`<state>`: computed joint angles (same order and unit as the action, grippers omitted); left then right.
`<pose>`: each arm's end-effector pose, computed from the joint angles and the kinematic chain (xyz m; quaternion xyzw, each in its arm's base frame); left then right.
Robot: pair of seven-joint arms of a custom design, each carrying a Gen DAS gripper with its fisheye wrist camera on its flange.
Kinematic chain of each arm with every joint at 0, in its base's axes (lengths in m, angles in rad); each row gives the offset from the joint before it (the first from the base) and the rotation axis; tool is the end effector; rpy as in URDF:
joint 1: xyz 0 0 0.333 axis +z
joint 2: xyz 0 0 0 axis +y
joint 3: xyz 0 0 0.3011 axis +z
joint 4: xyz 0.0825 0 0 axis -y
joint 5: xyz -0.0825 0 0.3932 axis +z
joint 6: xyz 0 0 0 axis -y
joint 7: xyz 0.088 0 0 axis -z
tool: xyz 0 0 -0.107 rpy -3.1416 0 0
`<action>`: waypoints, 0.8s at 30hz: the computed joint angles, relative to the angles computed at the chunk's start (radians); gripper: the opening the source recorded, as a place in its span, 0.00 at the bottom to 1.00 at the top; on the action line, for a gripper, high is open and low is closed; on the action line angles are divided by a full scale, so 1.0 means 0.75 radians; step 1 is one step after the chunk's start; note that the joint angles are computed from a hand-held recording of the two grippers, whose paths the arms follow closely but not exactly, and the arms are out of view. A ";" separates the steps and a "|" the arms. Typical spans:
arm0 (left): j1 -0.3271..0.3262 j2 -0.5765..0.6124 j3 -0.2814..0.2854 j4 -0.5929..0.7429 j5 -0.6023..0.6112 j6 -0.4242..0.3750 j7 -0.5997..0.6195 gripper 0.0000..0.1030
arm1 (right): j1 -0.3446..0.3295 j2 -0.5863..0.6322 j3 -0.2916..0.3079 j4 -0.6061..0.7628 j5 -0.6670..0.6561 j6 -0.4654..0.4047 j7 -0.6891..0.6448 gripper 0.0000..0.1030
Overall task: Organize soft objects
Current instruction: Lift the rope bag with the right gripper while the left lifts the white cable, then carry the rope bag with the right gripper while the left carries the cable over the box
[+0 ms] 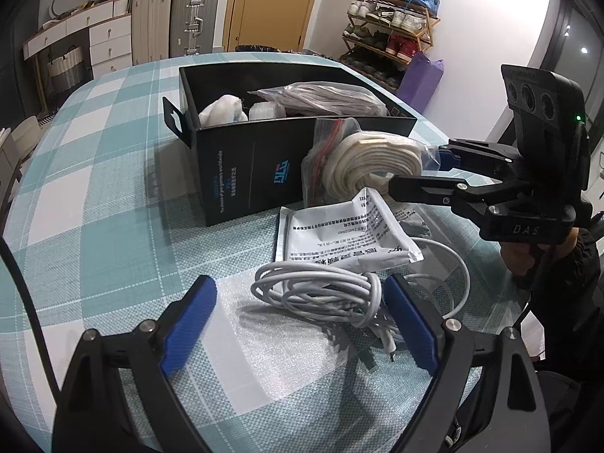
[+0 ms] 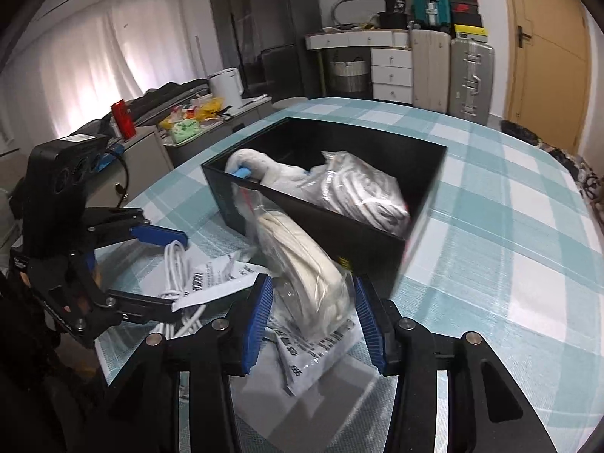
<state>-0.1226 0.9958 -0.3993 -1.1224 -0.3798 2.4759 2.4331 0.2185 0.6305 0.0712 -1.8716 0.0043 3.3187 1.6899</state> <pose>0.7432 -0.2960 0.2580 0.3163 -0.8835 0.3455 0.0047 0.6567 0.1890 0.2531 -0.6907 0.6037 -0.2040 0.3417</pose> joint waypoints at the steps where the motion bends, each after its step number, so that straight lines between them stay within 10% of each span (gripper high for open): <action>1: 0.000 0.002 0.000 0.003 0.000 -0.003 -0.002 0.89 | -0.001 0.003 0.003 0.006 -0.009 0.003 -0.010 0.44; 6: -0.001 0.010 0.001 0.018 0.001 -0.013 -0.008 0.90 | 0.079 0.004 -0.067 0.015 -0.019 0.010 -0.050 0.19; 17: 0.003 0.004 -0.011 -0.005 -0.008 -0.013 0.020 0.88 | 0.303 -0.078 -0.258 -0.140 0.178 0.186 -0.106 0.18; 24: 0.039 0.012 -0.047 0.000 -0.082 -0.060 0.053 0.63 | 0.331 -0.110 -0.261 -0.187 0.289 0.237 -0.180 0.18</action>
<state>-0.0933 1.0051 -0.4347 -1.1225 -0.4410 2.4313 2.4732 0.4671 0.5478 -0.1247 -2.0121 0.2208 3.4961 1.5551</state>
